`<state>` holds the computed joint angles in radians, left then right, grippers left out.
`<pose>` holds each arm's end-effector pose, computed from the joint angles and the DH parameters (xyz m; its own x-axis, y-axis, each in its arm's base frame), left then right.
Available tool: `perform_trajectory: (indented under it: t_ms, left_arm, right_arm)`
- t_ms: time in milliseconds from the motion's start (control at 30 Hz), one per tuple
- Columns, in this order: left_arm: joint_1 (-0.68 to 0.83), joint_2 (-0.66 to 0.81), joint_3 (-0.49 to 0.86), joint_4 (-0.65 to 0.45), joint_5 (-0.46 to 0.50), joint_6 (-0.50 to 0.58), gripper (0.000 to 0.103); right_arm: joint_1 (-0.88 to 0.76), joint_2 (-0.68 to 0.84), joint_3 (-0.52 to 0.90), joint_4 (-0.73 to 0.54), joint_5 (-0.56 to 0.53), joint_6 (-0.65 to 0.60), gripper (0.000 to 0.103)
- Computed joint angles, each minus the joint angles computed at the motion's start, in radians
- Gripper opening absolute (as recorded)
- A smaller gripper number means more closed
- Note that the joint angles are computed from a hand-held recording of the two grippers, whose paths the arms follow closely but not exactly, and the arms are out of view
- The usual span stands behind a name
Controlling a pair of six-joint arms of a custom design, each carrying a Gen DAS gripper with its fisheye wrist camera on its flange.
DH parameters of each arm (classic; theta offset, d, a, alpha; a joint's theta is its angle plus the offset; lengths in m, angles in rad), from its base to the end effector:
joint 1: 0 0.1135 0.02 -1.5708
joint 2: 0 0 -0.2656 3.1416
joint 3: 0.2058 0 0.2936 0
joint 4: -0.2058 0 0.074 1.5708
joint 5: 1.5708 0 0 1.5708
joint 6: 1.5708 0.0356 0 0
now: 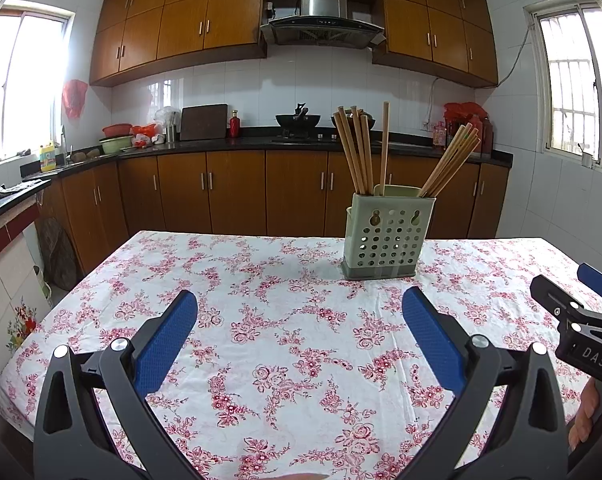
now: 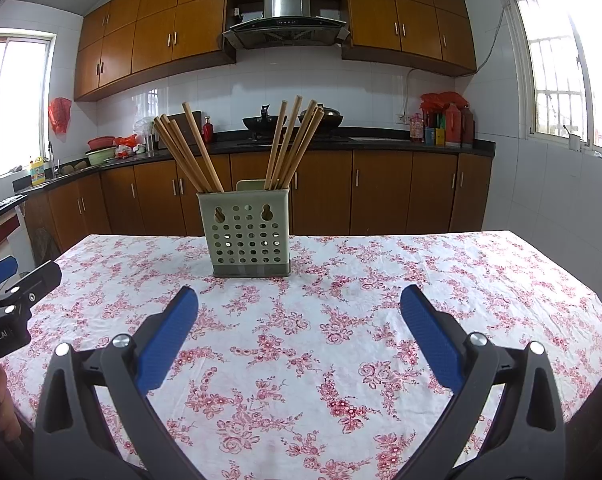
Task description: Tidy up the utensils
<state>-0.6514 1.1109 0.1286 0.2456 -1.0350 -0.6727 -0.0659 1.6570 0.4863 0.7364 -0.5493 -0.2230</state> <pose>0.1616 -0.0847 0.0838 -0.2952 -0.1750 -0.9393 -0.4869 0.8734 -0.0097 0.3053 -0.0015 0.0929 -0.3174 -0.1681 -0.9333 -0.4990 0.8665 0.0136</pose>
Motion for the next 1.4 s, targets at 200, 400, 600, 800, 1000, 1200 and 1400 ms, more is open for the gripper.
perform_trajectory:
  t_ms: [200, 400, 600, 800, 1000, 1200, 1400]
  left_arm:
    - [0.002, 0.014, 0.0, 0.005, 0.005, -0.011, 0.101]
    - [0.014, -0.004, -0.001, -0.005, 0.017, -0.002, 0.101]
    - [0.013, -0.007, -0.002, -0.009, 0.015, -0.004, 0.101]
    - [0.014, -0.013, -0.003, -0.011, 0.016, -0.001, 0.101]
    - [0.017, -0.017, -0.007, -0.004, 0.021, 0.008, 0.101]
    - [0.017, -0.018, -0.006, -0.004, 0.023, 0.011, 0.101]
    - [0.014, -0.012, 0.001, -0.005, 0.016, 0.012, 0.101]
  right_arm:
    - [0.004, 0.001, 0.004, -0.004, 0.005, 0.003, 0.099]
    - [0.002, 0.001, 0.007, -0.008, 0.003, 0.002, 0.099]
    - [0.005, -0.003, 0.0, -0.005, 0.006, 0.003, 0.099]
    - [0.005, -0.003, 0.006, -0.011, 0.006, 0.003, 0.099]
    - [0.009, -0.003, 0.0, -0.004, 0.01, 0.004, 0.099]
    - [0.009, -0.004, 0.0, -0.006, 0.008, 0.003, 0.099]
    - [0.01, -0.004, 0.002, -0.009, 0.011, 0.005, 0.099]
